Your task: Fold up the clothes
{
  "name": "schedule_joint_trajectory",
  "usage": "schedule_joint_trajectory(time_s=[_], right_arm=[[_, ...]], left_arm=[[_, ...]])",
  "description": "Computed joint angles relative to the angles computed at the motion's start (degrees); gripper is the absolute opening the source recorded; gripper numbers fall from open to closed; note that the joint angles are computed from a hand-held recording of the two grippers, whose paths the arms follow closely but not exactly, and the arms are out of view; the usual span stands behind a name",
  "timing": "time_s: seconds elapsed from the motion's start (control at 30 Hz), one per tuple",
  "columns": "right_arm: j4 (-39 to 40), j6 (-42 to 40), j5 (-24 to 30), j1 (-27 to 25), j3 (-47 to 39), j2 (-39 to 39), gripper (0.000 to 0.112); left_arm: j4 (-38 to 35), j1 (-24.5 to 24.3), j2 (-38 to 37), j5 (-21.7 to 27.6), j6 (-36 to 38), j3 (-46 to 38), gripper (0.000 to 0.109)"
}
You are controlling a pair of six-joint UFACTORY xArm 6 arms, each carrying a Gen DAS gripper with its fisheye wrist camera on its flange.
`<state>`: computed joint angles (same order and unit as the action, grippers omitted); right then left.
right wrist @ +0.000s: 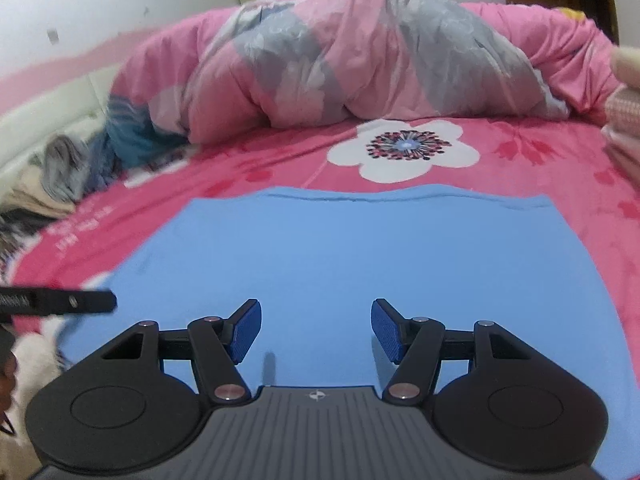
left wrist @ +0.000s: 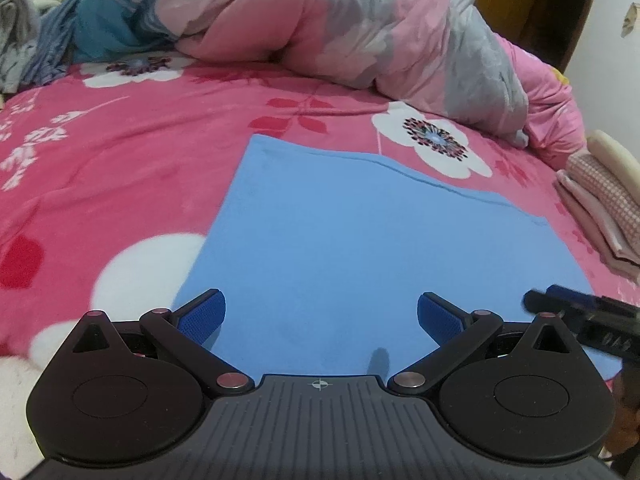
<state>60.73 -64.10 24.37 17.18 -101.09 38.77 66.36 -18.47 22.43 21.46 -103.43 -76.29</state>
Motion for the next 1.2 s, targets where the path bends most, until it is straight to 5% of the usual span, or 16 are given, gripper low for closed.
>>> schedule_joint_trajectory(time_s=[0.33, 0.8, 1.2], right_arm=[[-1.61, -2.18, -6.27, 1.81, 1.82, 1.24, 0.064], [6.63, -10.43, -6.08, 2.18, 1.97, 1.52, 0.078], [5.51, -9.06, -8.07, 2.98, 4.37, 0.06, 0.079]], left_arm=[[-3.42, 0.42, 4.64, -0.27, 4.88, -3.69, 0.103], [-5.92, -1.17, 6.88, 5.17, 7.71, -6.94, 0.103], [-5.14, -0.36, 5.57, 2.88, 0.03, -5.37, 0.103]])
